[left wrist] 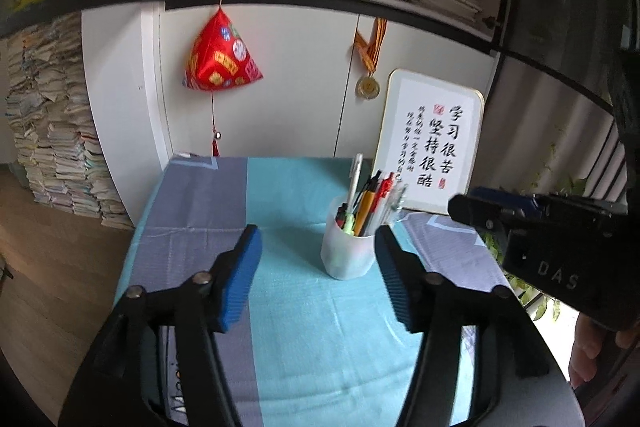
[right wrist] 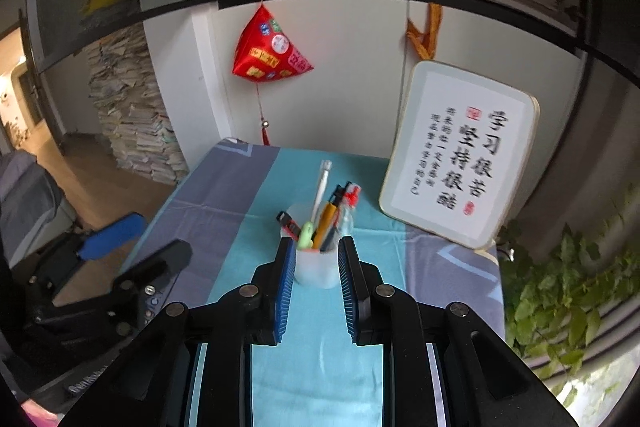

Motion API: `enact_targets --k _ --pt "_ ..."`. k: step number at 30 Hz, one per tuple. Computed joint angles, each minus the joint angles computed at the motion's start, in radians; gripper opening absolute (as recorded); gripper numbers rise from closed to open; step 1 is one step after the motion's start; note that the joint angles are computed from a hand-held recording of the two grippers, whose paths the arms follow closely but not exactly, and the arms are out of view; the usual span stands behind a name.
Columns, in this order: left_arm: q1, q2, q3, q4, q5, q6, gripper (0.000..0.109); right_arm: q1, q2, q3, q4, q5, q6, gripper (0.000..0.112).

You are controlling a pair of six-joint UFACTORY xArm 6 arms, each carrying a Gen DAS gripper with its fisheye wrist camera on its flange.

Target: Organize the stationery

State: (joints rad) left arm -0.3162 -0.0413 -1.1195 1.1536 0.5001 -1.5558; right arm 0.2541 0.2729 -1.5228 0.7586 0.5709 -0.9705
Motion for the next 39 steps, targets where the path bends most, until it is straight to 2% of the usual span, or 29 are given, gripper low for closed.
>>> enact_targets --k 3,7,14,24,26,29,32,39 --pt "-0.034 -0.039 0.027 0.021 0.03 -0.018 0.066 -0.012 -0.066 0.082 0.024 -0.017 -0.014 0.023" --pt "-0.083 -0.091 0.062 0.046 0.077 -0.035 0.072 -0.021 -0.171 0.202 0.099 -0.059 -0.077 0.038" --pt "-0.202 -0.185 0.127 0.129 0.221 -0.122 0.087 -0.038 -0.356 0.39 0.269 -0.123 -0.204 0.063" --pt "-0.397 -0.262 0.168 0.183 0.459 -0.16 0.093 -0.104 -0.578 0.584 0.396 -0.106 -0.305 0.066" --pt "-0.444 -0.278 0.174 0.2 0.512 -0.167 0.1 -0.117 -0.616 0.61 0.416 -0.098 -0.322 0.067" --pt "-0.506 -0.295 0.182 0.233 0.597 -0.177 0.102 -0.13 -0.683 0.654 0.461 -0.098 -0.366 0.07" --pt "-0.547 -0.318 0.197 0.244 0.64 -0.197 0.102 -0.135 -0.738 0.692 0.506 -0.11 -0.412 0.073" --pt "-0.596 -0.334 0.209 0.244 0.693 -0.219 0.102 -0.17 -0.811 0.743 0.535 -0.073 -0.444 0.075"
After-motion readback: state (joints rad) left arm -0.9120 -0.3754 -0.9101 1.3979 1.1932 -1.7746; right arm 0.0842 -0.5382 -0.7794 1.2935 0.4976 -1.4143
